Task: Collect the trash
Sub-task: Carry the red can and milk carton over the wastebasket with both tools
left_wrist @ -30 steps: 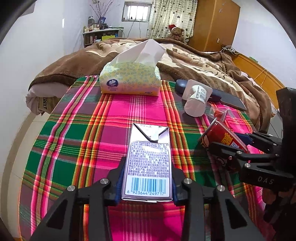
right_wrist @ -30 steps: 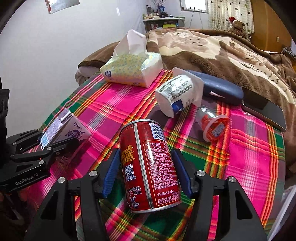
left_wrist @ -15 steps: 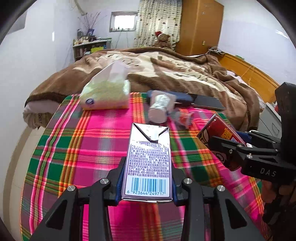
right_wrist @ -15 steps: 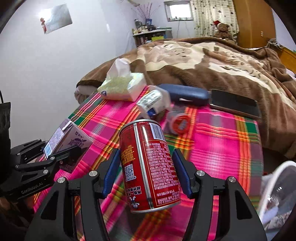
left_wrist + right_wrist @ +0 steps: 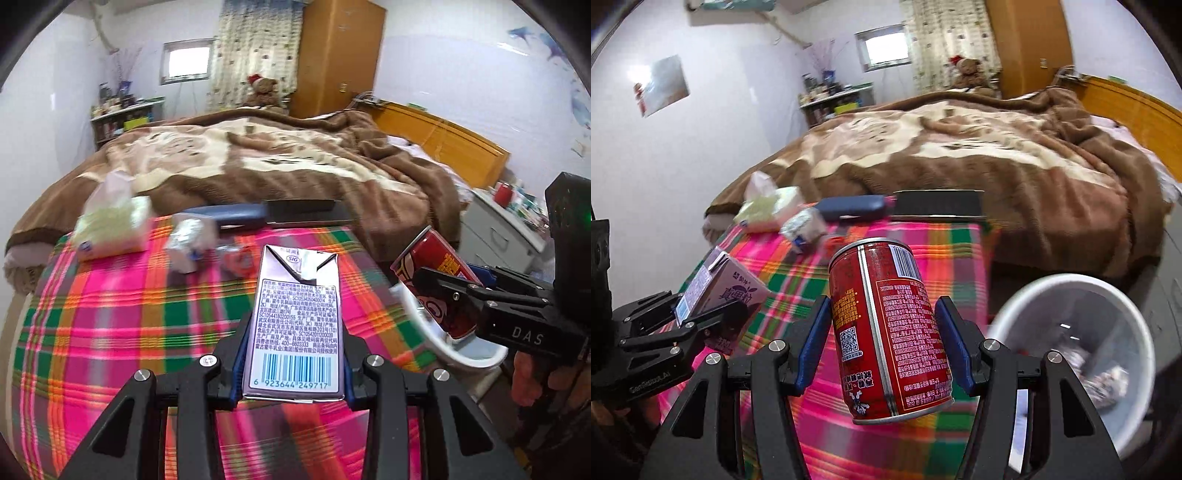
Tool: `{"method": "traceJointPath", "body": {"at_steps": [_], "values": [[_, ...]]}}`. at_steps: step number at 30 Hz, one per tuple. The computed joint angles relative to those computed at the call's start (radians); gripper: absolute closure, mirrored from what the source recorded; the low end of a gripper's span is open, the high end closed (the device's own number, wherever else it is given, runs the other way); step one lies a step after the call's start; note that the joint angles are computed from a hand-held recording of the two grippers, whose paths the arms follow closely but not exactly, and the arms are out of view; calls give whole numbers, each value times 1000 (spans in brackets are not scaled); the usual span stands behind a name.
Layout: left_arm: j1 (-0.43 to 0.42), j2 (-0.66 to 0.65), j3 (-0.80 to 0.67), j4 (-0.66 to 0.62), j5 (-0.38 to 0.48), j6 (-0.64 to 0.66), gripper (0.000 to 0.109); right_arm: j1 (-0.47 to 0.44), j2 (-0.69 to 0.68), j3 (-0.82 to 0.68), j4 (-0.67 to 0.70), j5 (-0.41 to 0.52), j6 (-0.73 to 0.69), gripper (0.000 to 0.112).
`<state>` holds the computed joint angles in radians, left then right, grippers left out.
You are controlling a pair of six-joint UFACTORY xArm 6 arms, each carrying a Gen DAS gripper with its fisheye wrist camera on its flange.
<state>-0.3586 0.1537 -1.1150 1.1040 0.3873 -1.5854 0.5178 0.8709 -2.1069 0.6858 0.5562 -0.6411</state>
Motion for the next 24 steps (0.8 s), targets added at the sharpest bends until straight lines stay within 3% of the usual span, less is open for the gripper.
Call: {"method": "traceJointPath", "body": {"at_steps": [8, 17, 24], "values": [[-75, 169, -215, -126, -8, 163, 69, -69, -74, 131, -10, -83, 31, 53], [-137, 334, -431, -294, 0, 358, 69, -112, -92, 180, -46, -137, 98, 53], [-168, 493, -636, -468, 27, 550, 69, -150, -67, 181, -201, -165, 250, 53]]}}
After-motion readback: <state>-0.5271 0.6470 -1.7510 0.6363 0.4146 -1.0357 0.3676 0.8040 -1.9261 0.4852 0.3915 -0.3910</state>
